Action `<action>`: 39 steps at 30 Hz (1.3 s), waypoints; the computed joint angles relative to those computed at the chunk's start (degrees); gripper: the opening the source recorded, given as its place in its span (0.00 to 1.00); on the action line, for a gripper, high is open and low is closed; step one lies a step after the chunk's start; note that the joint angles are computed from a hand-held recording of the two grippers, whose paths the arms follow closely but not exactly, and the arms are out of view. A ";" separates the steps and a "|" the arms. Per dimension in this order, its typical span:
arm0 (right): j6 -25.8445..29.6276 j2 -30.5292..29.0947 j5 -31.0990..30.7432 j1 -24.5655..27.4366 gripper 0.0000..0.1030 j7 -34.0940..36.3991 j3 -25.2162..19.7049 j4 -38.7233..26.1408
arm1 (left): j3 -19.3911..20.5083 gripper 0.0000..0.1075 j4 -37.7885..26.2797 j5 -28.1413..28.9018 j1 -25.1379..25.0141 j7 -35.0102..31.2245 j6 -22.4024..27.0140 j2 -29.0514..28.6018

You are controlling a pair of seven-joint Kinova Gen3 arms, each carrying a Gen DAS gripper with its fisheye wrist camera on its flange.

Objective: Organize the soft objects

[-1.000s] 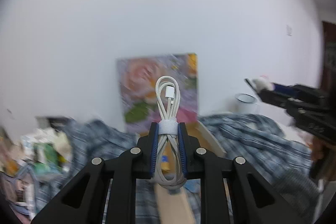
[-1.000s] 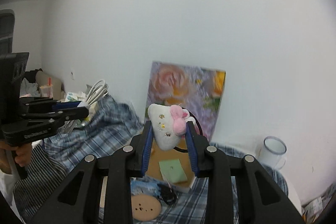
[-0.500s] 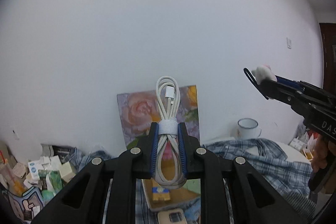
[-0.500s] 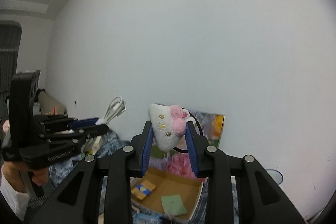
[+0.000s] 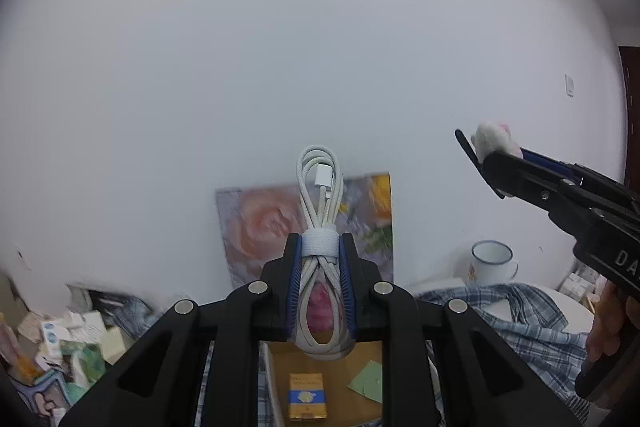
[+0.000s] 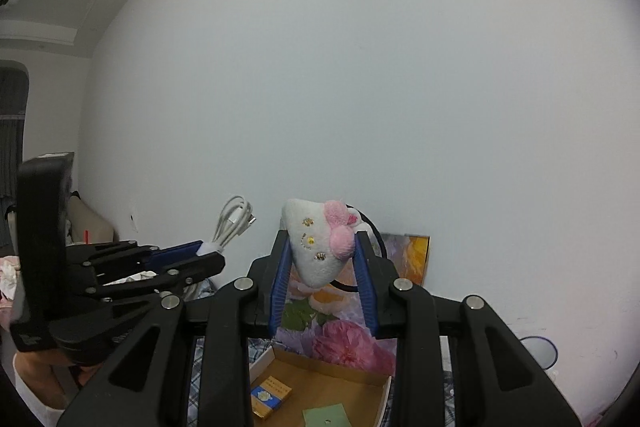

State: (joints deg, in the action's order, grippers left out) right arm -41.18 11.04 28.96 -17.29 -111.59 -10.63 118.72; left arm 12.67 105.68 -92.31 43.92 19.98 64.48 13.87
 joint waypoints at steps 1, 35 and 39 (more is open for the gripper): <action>0.02 0.60 0.17 0.04 0.29 0.27 0.14 -0.15 | -0.19 0.18 0.38 -0.16 -0.81 0.65 -1.85 -0.03; 18.20 15.19 10.83 4.81 0.29 -8.45 -8.47 -15.10 | -6.41 0.18 -2.08 3.72 -9.14 0.56 -24.72 6.79; 21.04 16.97 13.88 6.03 0.29 -10.74 -10.64 -17.07 | -7.62 0.18 -2.89 5.60 -10.25 -0.84 -28.58 7.86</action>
State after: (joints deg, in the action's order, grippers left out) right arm -20.14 28.01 42.84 -11.26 -122.32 -21.27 101.66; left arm 5.05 102.79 -86.71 33.67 19.14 35.89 21.73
